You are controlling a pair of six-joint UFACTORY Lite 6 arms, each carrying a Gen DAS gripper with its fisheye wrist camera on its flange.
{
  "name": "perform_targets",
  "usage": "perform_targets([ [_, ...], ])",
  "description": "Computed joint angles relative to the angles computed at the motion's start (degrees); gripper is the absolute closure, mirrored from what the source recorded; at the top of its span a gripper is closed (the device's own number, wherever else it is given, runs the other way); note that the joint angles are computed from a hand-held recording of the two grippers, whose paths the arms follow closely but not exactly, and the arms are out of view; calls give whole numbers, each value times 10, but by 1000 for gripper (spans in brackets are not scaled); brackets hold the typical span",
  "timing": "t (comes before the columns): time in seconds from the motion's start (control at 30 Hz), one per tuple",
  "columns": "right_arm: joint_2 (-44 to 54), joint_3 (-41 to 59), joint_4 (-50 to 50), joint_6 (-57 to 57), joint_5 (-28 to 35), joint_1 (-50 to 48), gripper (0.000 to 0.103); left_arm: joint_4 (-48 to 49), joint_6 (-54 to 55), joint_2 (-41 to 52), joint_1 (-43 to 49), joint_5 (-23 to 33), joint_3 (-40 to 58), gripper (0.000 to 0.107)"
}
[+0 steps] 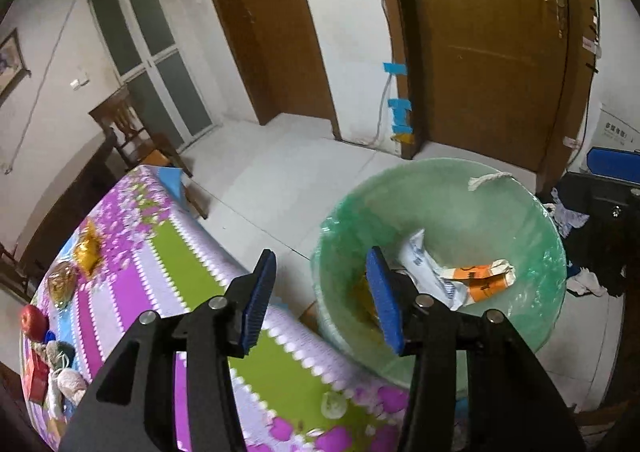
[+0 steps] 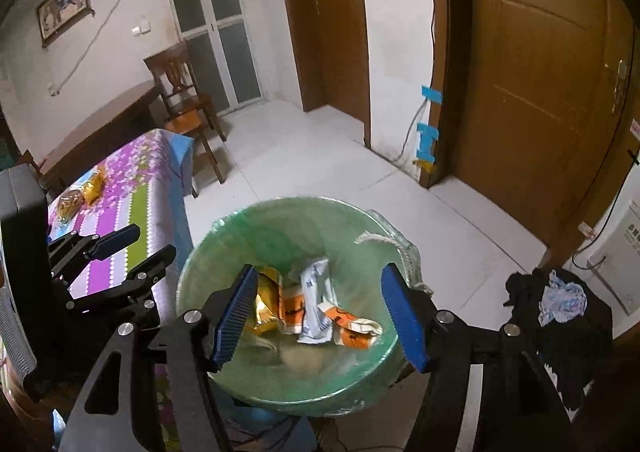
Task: Collect trash
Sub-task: 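Move both open grippers back over the table items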
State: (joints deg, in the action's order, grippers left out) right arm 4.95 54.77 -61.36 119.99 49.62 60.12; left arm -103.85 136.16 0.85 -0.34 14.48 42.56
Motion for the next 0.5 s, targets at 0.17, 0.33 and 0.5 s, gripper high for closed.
perform_targets([
  [0.17,43,46,-24,41,69,58,33,27,11,-28,80,48,-23,58],
  [0.33,98,92,-53,92,100,98,31,121,-24,-32,193,117,-29,53],
  [0.5,194,182,-78,110,116,128,30,171,-32,9,307,165,6,52],
])
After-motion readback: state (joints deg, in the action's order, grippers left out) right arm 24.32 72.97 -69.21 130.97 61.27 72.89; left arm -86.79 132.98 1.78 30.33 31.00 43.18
